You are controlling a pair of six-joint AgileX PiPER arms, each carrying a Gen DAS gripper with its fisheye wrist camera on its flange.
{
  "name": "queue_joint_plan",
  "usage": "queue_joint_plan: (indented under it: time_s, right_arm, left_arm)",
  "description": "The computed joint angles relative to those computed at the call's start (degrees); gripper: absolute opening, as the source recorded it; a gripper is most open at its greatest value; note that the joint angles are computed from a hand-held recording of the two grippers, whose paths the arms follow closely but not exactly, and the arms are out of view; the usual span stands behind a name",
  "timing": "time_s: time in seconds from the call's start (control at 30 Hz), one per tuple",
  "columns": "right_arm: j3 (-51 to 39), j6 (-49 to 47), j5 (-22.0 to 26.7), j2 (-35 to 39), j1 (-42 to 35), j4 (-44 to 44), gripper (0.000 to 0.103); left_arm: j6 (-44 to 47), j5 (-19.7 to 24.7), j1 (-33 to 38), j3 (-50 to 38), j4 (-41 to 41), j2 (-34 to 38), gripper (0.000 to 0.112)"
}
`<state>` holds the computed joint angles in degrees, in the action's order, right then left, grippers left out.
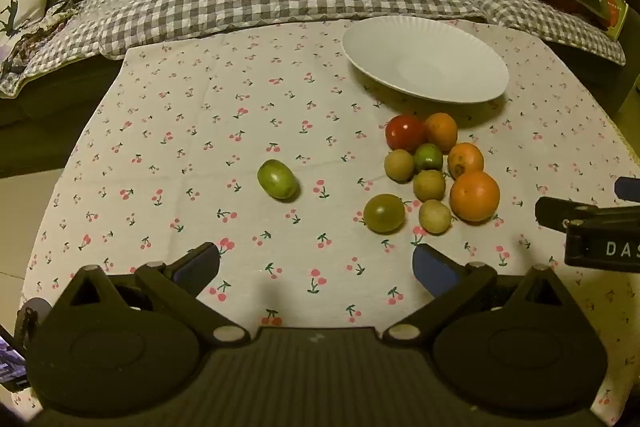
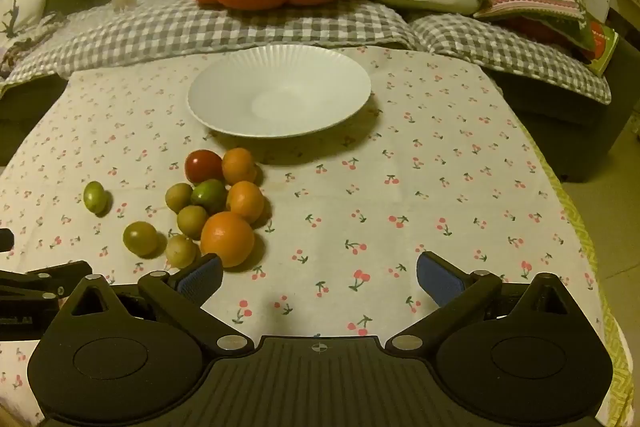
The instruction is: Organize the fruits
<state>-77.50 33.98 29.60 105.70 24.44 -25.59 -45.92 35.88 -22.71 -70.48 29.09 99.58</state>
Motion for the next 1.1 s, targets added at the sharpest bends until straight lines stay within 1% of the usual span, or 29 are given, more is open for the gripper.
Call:
queue_joint_plan:
  time_s: [0.23, 0.27, 0.3, 0.47, 0.5, 1.1]
  right_arm:
    - [0.2, 0.9, 0.0, -0.1, 0.3, -1.0, 0.103]
    - [0.2, 1.3, 0.1, -0.1, 0.5, -1.4, 0.103]
    - [0.1, 1.7, 0.2, 0.0, 0.6, -1.7, 0.103]
    - [0.3, 3.0, 1.0, -0.5, 1.8, -2.4, 0.103]
    - [0.5, 0.6, -0.3, -0.3, 0.5, -0.9, 0.103]
    - [0.5, 1.0, -0.3, -0.1, 0.8, -1.3, 0.103]
  left_arm:
    - [1.5, -2.1, 1.3, 1.4, -0.7, -1.0, 0.102]
    - [-0.6, -1.2, 0.2, 1.4, 2.0, -0.3, 0.102]
    - [-1.4, 0.0, -0.7, 0.3, 2.6, 0.3, 0.102]
    - [-1.6, 0.0, -0.8, 0.3, 2.7, 0.4, 0.102]
    - [-1.9, -0.1, -0.8, 0.4, 2.9, 0.4, 0.102]
    - [-1.6, -0.3, -0.7, 0.5, 2.7, 0.5, 0.102]
